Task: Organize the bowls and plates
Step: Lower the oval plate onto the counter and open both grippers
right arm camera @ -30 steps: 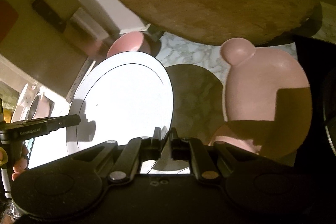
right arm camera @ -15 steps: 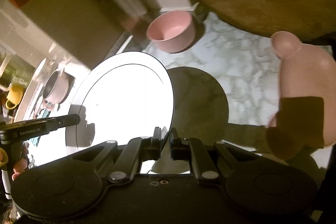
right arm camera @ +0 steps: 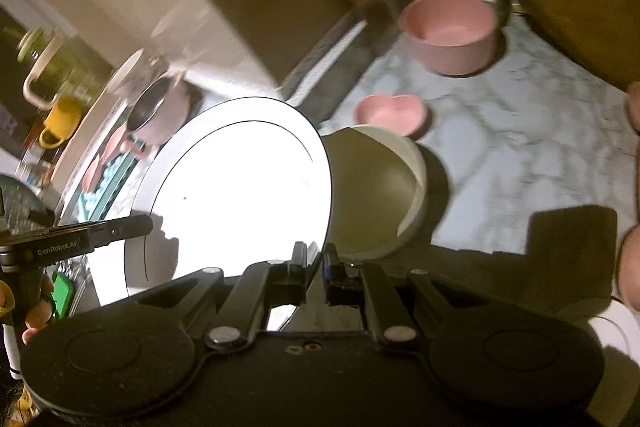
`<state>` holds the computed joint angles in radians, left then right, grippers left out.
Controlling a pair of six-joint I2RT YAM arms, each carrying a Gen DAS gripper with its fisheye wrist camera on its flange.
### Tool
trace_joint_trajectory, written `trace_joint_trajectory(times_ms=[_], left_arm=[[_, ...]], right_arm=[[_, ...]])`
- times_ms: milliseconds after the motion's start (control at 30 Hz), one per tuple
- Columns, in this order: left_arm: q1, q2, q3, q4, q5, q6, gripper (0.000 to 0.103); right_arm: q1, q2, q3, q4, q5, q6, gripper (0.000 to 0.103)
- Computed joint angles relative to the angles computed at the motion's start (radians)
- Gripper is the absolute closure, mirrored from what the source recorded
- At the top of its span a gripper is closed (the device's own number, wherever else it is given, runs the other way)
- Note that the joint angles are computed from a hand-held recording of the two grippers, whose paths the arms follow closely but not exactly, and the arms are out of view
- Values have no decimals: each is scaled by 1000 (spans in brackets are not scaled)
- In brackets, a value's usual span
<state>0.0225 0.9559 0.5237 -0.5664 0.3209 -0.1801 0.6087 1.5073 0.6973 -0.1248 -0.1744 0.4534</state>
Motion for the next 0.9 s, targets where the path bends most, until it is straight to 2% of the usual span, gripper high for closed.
trace_joint_trajectory(times_ms=[167, 400, 667, 900], left_arm=[[217, -83, -32, -114, 78, 139, 95], [506, -97, -58, -216, 165, 353, 95], [724, -35, -110, -225, 196, 537, 95], [785, 10, -162, -172, 183, 582, 95]], right_arm=[[89, 88, 61, 19, 11, 26, 97], [192, 227, 176, 27, 22, 49, 97], [256, 365, 274, 33, 34, 57, 96], [283, 456, 318, 59, 43, 53, 96]])
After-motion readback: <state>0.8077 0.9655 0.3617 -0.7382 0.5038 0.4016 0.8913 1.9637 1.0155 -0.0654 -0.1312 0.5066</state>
